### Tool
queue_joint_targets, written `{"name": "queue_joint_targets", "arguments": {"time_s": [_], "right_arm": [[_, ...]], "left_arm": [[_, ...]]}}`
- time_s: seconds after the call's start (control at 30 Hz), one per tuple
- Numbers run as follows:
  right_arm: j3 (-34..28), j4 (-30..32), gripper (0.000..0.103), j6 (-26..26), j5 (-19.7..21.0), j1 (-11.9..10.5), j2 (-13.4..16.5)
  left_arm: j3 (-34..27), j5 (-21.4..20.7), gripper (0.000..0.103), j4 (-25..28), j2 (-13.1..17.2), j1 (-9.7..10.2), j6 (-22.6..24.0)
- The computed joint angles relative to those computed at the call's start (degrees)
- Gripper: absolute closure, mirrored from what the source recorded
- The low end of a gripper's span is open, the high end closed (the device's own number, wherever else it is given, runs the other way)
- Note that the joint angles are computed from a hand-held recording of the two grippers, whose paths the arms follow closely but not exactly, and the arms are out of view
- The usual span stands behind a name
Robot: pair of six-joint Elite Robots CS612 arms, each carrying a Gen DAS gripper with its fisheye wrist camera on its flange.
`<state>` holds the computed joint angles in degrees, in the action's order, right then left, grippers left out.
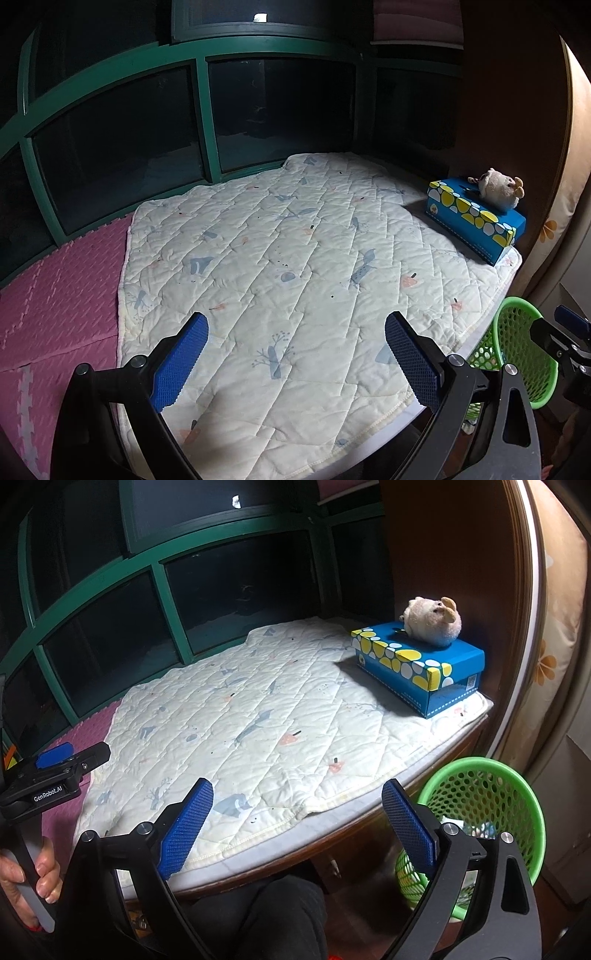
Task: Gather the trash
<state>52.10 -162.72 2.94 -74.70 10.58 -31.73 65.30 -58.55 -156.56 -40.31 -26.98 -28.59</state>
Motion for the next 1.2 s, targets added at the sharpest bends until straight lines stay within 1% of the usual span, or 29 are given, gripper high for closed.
{"name": "queue_joint_targets", "arguments": {"time_s": [0.23, 1.2], "right_arm": [[-0.1, -0.5, 0.010, 0.1, 0.1, 0.0, 0.0], [-0.1, -0.1, 0.010, 0.2, 0.9, 0.0, 0.1]], "left_arm": [[0.3, 1.6, 0.010, -0.2, -0.2, -0.16, -0.5], [0.7, 1.9, 0.010, 0.6, -0.4, -0.22, -1.8]]}}
